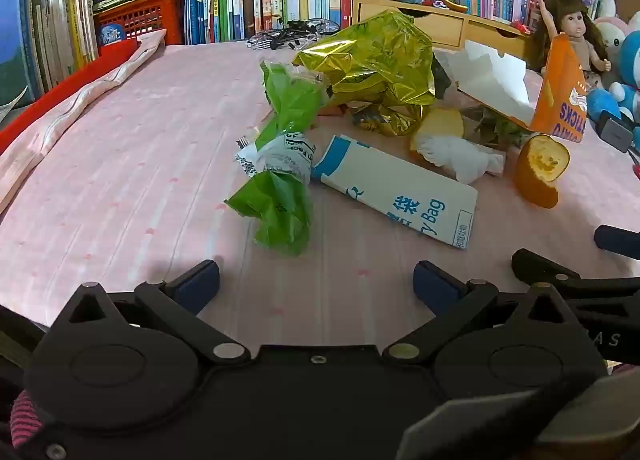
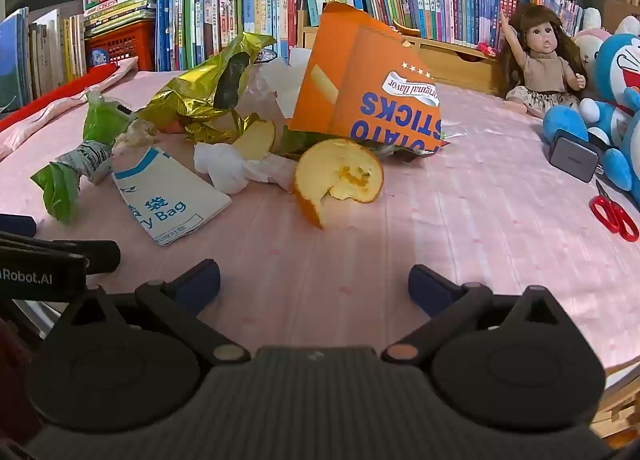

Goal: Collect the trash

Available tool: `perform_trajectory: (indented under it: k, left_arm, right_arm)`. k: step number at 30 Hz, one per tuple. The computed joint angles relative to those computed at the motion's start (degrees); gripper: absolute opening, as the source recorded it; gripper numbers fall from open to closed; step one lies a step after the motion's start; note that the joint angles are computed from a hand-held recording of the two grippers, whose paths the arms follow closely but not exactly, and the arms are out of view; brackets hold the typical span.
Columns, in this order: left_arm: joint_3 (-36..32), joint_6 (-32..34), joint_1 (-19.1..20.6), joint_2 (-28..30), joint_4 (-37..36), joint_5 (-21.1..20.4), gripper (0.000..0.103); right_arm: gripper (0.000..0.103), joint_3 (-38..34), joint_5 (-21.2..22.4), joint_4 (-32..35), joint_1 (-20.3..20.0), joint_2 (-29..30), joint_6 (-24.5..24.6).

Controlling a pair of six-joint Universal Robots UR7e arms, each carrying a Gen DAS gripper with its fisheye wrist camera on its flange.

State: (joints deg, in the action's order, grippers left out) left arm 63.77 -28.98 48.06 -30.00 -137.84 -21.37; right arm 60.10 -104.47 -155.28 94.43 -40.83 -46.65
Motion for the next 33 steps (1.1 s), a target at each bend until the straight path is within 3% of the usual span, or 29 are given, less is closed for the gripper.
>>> perform_trajectory:
  k: [33]
  left_arm:
    - [-0.2,-0.5,0.0,-0.1,1.0,0.0,0.103]
  right_arm:
    - [0.103,0.6,0.6,-1.0,-0.1,-0.2,-0.3]
